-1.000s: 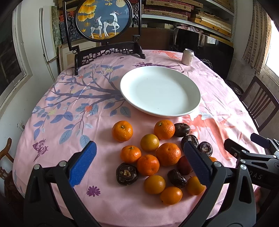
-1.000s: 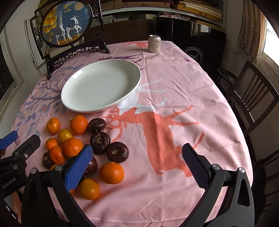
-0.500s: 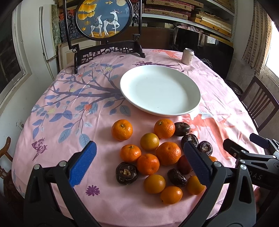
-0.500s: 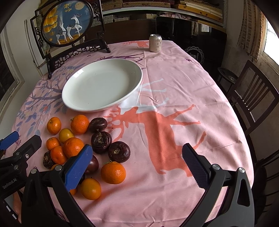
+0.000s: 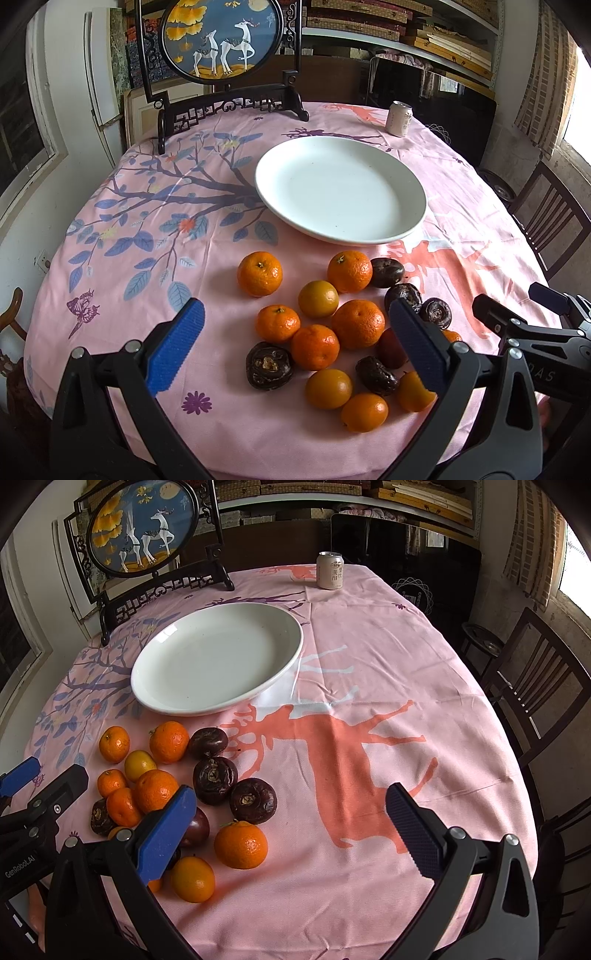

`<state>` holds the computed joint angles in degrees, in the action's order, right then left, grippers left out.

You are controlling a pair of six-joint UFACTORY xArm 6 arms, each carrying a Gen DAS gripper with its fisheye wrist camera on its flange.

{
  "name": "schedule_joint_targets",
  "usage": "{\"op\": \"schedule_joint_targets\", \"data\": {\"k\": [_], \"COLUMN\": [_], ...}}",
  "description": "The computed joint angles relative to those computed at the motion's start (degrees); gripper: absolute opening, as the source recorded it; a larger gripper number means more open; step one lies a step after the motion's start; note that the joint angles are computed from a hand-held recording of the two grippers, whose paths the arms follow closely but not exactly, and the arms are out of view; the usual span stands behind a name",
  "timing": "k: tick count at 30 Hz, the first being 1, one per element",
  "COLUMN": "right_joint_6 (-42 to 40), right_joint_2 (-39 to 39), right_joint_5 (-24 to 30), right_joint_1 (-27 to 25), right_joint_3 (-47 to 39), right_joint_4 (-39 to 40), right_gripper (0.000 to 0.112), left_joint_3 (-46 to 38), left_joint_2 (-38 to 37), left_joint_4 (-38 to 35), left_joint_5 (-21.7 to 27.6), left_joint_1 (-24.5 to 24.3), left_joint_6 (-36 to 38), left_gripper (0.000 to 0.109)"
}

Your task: Organize fruits

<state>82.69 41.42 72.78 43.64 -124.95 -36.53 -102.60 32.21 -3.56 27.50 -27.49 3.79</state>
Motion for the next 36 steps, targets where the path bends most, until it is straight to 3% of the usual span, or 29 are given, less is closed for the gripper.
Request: {"op": "schedule_joint_targets", "data": {"k": [9, 36], "right_joint_6": [1.03, -0.6], "right_joint_2": [-2.49, -3.35], "right_joint_5": [-3.64, -3.74], "right_joint_1": [-0.96, -0.7], "right_joint_3": [4.96, 5.93], "right_joint_4": [-0.27, -0.63], "right_gripper": [0.102, 0.102], "left_joint_3": [-0.19, 0.76], "left_joint_2": [0.08, -0.02], "left_joint_4": [-0.04, 2.04], "left_joint_5": [0.17, -1.13], "left_joint_1": [0.01, 0.8], "left_joint_6": [-0.01, -1.48], "left_gripper": [0.101, 0.101]}}
